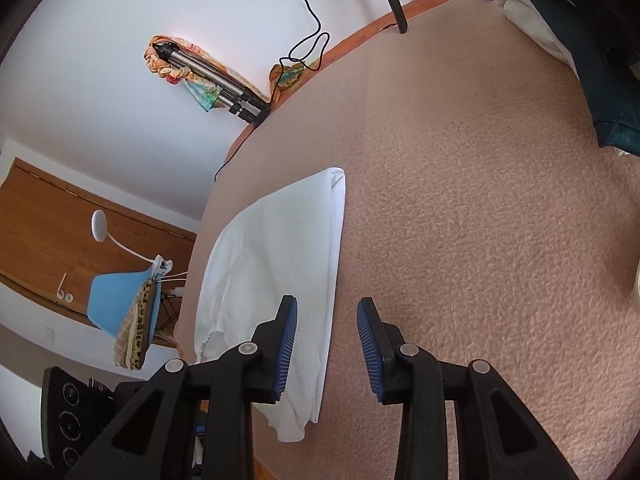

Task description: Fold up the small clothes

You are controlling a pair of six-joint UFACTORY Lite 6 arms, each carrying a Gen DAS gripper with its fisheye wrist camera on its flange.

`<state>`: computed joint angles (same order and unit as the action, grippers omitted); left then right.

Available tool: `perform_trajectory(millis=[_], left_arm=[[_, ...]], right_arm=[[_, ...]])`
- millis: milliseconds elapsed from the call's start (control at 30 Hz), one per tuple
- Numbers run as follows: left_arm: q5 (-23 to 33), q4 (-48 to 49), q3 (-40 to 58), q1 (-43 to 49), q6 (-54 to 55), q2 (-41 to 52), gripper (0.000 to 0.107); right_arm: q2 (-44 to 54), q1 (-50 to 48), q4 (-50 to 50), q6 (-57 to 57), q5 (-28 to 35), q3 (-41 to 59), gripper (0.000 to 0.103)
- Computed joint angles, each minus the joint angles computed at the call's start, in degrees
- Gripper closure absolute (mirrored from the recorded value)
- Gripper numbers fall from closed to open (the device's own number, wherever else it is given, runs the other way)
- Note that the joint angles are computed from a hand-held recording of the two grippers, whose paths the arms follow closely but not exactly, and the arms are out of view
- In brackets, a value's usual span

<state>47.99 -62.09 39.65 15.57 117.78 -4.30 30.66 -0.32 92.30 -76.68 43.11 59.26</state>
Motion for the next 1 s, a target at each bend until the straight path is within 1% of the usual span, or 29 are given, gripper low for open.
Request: perform_trajectory(millis=[133, 233, 300, 333, 367, 400, 467, 500, 533, 567, 700, 833, 933, 1000], left_arm=[[-10.4, -8.0, -5.9, -4.9, 8.5, -3.2, 0.072], [-13.1, -12.4, -6.7, -5.5, 12.5, -2.6, 0.072], [-13.6, -14.6, -5.9, -5.7, 13.9, -1.1, 0.081], [-13.7, -14.8, -5.4, -5.7, 13.9, -0.5, 0.093], [-13.3, -14.7, -5.0, -5.4, 14.0, 0.0, 0.098], [-13.2, -15.7, -5.5, -5.2, 15.2, -0.2, 0.098], [-12.0, -15.7, -5.5, -4.6, 16.1, -0.2, 0.100], [-11.8, -16.0, -5.6, -4.5, 16.8, -0.3, 0.100], [-11.5, -15.9, -5.2, -4.6, 17.0, 0.0, 0.100], [-10.9, -15.6, -5.6, -4.2, 17.3, -0.6, 0.100], [-8.4, -13.5, -6.1, -3.0, 15.9, -1.7, 0.101], [-9.3, -11.2, -5.3, -3.5, 13.4, 1.3, 0.101], [-5.7, -5.3, -4.5, -1.7, 7.9, 1.9, 0.100], [-2.6, -2.0, -5.3, 0.3, 6.1, 0.0, 0.099]], right_arm=[[4.4, -0.8, -1.0, -0.2, 2.9, 4.3, 0.069], [6.9, -0.6, -2.2, 0.1, 3.7, 7.2, 0.069], [8.6, 0.1, -3.0, 0.8, 3.5, 9.3, 0.069], [9.4, 0.5, -3.2, 0.9, 3.6, 10.2, 0.070], [10.0, 0.9, -3.6, 1.1, 3.2, 10.9, 0.072], [10.4, 1.5, -4.1, 1.5, 2.2, 11.4, 0.074], [11.0, 1.9, -4.5, 1.9, 1.5, 12.2, 0.085], [11.1, 1.9, -3.9, 1.3, 1.5, 12.1, 0.088], [10.9, 2.1, -3.2, 0.6, 1.2, 12.0, 0.099], [10.4, 2.2, -2.5, -0.3, 0.6, 11.5, 0.103], [7.7, 3.0, 0.0, -2.8, -1.7, 9.8, 0.103], [6.4, 3.5, 1.5, -2.9, -5.5, 9.5, 0.103], [6.5, 3.7, 0.9, -2.0, -8.2, 9.7, 0.103], [6.2, 3.2, 0.7, -1.9, -8.3, 9.2, 0.102]])
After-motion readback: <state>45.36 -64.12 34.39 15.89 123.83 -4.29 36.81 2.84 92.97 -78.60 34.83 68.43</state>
